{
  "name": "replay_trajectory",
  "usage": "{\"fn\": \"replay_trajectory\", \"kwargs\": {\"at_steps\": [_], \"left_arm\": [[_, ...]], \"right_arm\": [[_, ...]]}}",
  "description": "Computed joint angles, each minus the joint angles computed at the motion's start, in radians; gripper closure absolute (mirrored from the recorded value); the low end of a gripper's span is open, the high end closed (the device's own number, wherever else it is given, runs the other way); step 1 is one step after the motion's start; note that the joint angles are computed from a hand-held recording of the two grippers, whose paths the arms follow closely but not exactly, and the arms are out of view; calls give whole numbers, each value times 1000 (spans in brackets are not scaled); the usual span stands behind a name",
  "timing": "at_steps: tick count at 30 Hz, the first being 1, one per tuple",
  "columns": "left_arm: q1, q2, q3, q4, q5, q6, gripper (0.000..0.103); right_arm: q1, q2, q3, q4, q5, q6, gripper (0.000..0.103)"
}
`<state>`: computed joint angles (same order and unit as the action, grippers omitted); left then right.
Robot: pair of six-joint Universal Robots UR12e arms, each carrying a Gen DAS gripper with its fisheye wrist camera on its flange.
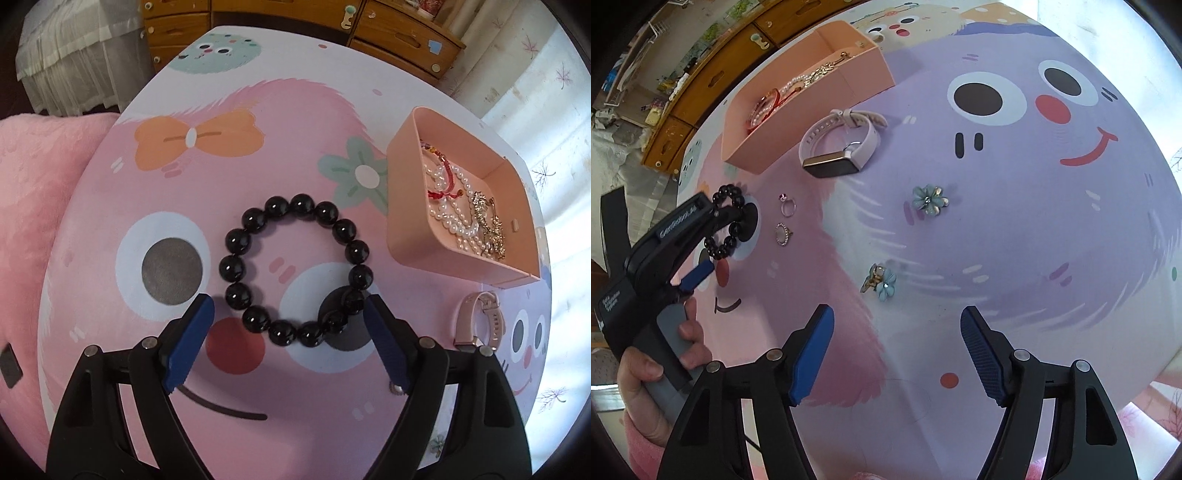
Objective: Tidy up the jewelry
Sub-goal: 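Grasp the black bead bracelet with the left tool while the right tool grasps a gold charm, then carry the black bead bracelet and gold charm over the pink tray and release both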
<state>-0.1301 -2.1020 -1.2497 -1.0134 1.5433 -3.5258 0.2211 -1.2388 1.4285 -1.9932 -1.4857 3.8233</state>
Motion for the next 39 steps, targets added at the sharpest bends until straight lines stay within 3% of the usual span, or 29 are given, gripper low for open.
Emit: {"fn": "replay_trajectory", "kwargs": {"at_steps": [8, 15, 17, 19, 21, 22, 23, 28, 32, 34, 36, 39], "left_arm": [[-41, -23, 8, 70, 150, 50, 20], [-42, -16, -24, 151, 162, 45, 22], [-41, -7, -45, 193, 171, 62, 35], [-37, -5, -54, 221, 168, 85, 60], [-33, -2, -60, 233, 164, 94, 75], [-30, 1, -62, 234, 160, 95, 78], [-27, 2, -65, 239, 148, 94, 78], [-13, 13, -81, 254, 95, 64, 78], [-17, 20, -87, 258, 109, 66, 80], [-25, 31, -104, 309, 134, 99, 103], [-26, 33, -98, 283, 116, 124, 103], [-25, 41, -105, 243, 101, 89, 103]], "right_arm": [[11, 9, -19, 48, -16, -1, 39], [21, 25, -42, 74, -27, -19, 49], [25, 29, -49, 67, -45, -26, 57], [29, 33, -59, 67, -61, -28, 65], [31, 37, -67, 71, -74, -35, 74], [31, 39, -70, 75, -77, -40, 83], [27, 36, -66, 71, -75, -44, 84], [13, 29, -50, 39, -39, -57, 85], [-8, 20, -26, 12, -2, -63, 85], [-16, 24, -27, 7, 17, -67, 85], [-24, 14, -14, -1, 47, -82, 85], [-25, 16, -14, 0, 70, -97, 85]]}}
